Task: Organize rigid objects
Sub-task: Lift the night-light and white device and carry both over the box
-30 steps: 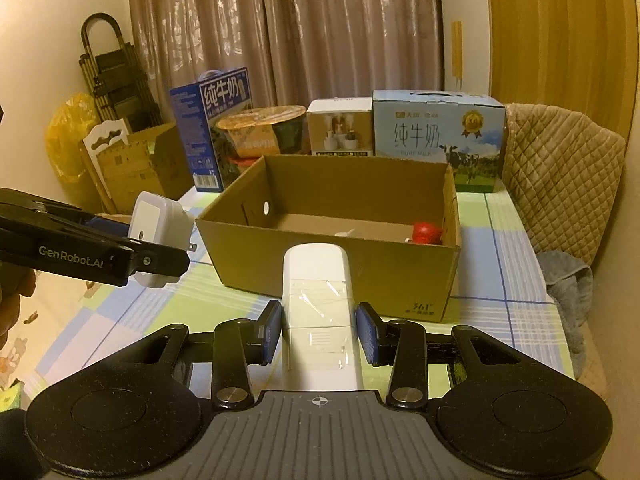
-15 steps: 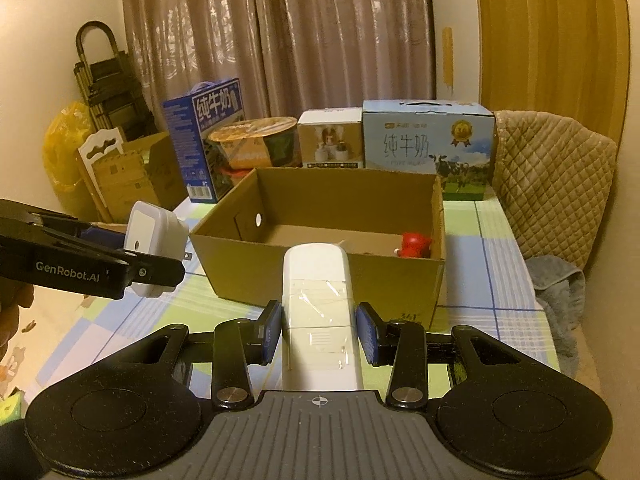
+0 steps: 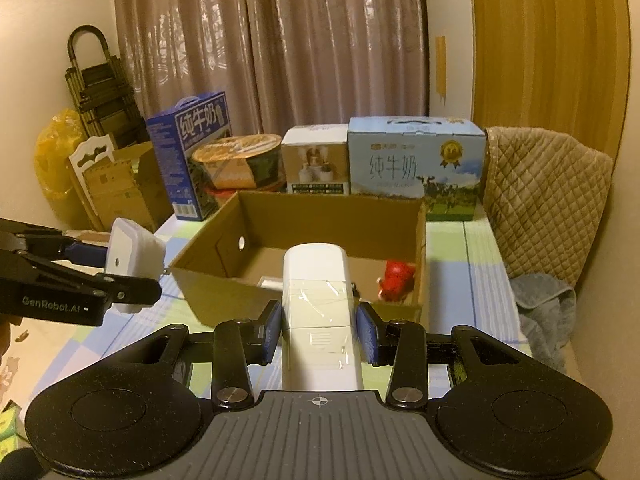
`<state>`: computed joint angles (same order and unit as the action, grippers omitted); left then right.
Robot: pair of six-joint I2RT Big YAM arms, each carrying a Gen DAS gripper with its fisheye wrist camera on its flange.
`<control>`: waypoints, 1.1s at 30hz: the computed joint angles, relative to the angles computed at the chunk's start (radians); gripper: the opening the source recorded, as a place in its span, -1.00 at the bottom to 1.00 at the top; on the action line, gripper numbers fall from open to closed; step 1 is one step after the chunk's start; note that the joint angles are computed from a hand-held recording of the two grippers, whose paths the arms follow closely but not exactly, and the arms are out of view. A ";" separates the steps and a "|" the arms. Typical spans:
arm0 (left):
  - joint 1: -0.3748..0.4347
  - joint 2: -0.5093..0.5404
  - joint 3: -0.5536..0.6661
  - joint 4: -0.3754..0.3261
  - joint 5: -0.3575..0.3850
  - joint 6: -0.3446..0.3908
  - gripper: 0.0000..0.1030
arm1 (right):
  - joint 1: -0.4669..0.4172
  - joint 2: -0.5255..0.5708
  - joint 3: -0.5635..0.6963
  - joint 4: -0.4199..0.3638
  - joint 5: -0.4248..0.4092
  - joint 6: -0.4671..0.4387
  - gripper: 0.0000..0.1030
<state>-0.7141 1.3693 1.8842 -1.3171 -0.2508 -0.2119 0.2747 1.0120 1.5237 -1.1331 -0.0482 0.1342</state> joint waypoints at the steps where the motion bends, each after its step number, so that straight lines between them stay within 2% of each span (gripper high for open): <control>1: 0.004 0.009 0.012 -0.002 0.000 0.008 0.18 | -0.006 0.014 0.015 -0.002 -0.005 -0.009 -0.27; 7: 0.032 0.065 0.079 -0.009 0.007 0.058 0.18 | -0.031 0.092 0.083 -0.011 -0.029 -0.046 -0.27; 16: 0.094 0.149 0.151 -0.009 0.057 0.100 0.18 | -0.055 0.198 0.150 -0.002 -0.065 -0.065 -0.27; 27: 0.179 0.247 0.229 -0.009 0.101 0.115 0.18 | -0.081 0.348 0.254 -0.008 -0.085 -0.070 -0.27; 33: 0.199 0.282 0.228 0.003 0.127 0.106 0.18 | -0.089 0.399 0.281 -0.007 -0.089 -0.063 -0.27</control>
<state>-0.5148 1.6509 2.1118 -1.3139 -0.1233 -0.1062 0.1859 1.4107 1.8046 -1.1398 -0.1370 0.0713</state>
